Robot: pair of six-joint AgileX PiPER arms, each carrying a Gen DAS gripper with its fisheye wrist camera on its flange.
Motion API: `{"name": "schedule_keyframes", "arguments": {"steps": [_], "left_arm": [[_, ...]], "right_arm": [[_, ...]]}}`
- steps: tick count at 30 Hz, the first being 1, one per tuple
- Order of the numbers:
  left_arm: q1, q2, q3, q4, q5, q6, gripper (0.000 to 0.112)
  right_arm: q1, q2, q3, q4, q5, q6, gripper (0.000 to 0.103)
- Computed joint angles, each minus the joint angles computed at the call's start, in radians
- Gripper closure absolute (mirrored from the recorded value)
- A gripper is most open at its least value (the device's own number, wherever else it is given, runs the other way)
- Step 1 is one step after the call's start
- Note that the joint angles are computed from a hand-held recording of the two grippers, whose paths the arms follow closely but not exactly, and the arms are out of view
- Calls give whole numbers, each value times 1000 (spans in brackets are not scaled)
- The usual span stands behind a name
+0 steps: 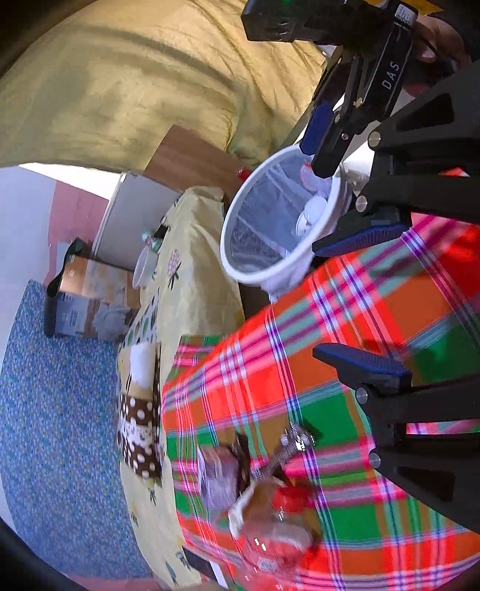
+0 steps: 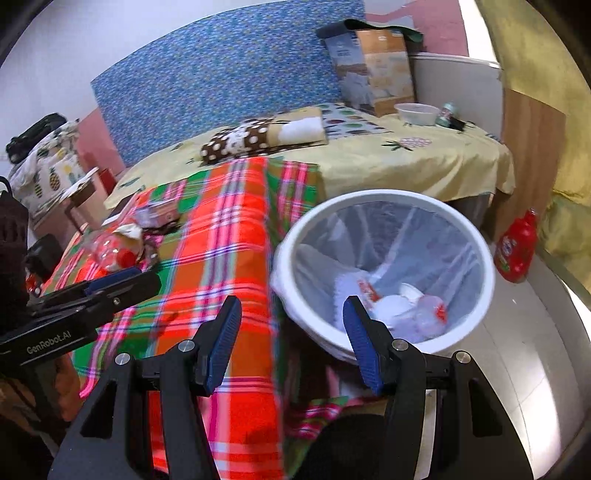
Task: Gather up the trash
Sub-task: 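Move both open tools back from the bin over the bed, then grasp the clear Coke bottle with the left tool while the right tool grasps the brown snack wrapper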
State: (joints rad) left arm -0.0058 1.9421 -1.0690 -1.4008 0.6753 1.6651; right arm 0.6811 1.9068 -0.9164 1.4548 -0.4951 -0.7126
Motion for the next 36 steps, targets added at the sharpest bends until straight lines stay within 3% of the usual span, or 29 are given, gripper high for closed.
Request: {"name": "schedule_keyframes", "arguments": {"steps": [10,16,24,30,36], "left_arm": [[145,-30,75,-24,-22,75,64],[215,-13,48,-6,-26,40,64],[250,27,-44,47,-60,-86,63],[254,71,-141,104,-89,-235,55],[218,119,-235,146,-164,-392,54]], "right_arm": [[42,72,-120,43,63,-105,44],[47,106,-188,76,98,-183,44],[49,144,-266,125,113,-276,44],[44,165,-299,134,133,-300,44],[29,177,-333,160,146,-347,44]]}}
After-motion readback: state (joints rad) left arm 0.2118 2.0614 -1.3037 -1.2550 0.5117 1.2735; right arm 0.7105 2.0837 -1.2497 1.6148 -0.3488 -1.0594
